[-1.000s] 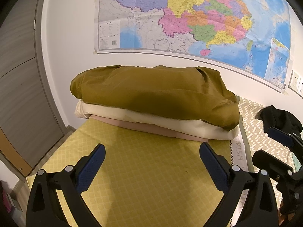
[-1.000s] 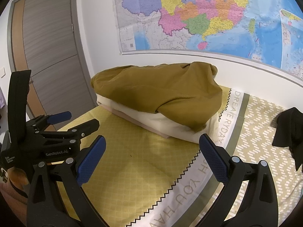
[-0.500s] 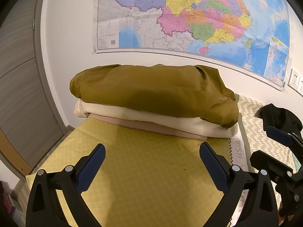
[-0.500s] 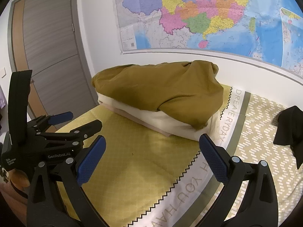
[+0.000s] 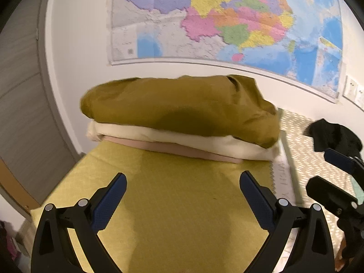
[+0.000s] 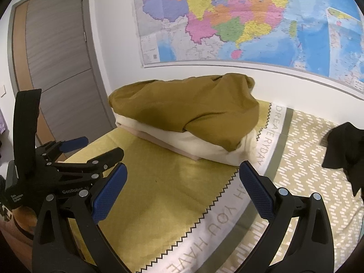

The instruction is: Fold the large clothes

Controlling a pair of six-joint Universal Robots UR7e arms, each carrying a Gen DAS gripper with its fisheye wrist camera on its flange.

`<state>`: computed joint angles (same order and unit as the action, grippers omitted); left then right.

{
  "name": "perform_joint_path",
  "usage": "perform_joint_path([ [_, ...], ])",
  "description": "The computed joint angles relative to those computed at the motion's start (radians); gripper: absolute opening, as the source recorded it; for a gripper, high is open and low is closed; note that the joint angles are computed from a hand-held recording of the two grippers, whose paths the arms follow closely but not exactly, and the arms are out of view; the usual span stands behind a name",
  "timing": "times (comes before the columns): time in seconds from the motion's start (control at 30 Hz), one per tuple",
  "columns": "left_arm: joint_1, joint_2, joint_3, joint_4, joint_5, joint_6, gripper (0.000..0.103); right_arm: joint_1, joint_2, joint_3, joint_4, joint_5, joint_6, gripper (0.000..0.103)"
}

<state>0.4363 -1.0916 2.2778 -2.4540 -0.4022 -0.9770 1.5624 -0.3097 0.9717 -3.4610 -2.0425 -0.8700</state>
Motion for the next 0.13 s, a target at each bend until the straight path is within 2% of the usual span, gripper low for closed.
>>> perform_joint_path([
  [0.13, 0.000, 0.038, -0.003, -0.125, -0.037, 0.090, 0.096, -0.002, -0.021, 0.042, -0.048, -0.010, 0.009, 0.097],
])
